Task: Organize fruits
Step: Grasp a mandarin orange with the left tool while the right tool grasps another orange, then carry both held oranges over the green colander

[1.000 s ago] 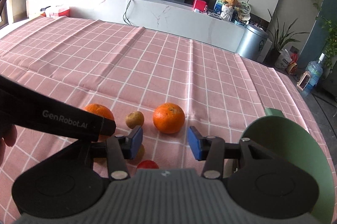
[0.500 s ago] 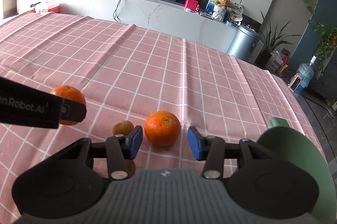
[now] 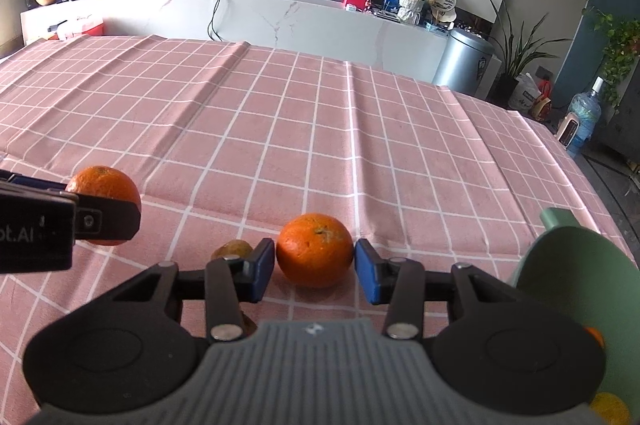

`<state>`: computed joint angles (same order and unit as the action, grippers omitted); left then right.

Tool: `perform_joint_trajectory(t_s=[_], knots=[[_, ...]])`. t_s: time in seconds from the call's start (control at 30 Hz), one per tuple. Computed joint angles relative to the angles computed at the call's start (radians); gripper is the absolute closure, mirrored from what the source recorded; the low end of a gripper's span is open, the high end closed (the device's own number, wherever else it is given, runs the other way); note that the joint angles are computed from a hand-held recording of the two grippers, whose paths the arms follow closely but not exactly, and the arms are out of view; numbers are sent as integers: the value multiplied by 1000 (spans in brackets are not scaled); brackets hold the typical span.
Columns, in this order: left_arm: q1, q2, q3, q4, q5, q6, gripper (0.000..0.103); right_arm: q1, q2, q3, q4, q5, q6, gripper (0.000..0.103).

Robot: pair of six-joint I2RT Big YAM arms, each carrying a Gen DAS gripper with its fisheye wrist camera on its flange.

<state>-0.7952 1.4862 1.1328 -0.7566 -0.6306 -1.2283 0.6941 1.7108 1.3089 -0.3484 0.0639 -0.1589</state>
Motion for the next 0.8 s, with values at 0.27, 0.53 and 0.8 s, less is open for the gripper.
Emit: perform_joint_trajectory(t_s=[0.27,0.53,0.8], knots=[[-14,3,13,-7,-41,12,52,-11,-51,-40,38,-24,24,64],[-49,4,42,21,-64,44,52,-55,-182,-111,50,-87,53,64],[-88,66,175,-25,-47,150,52,-150,-315,-168,-19,-160,113,64]])
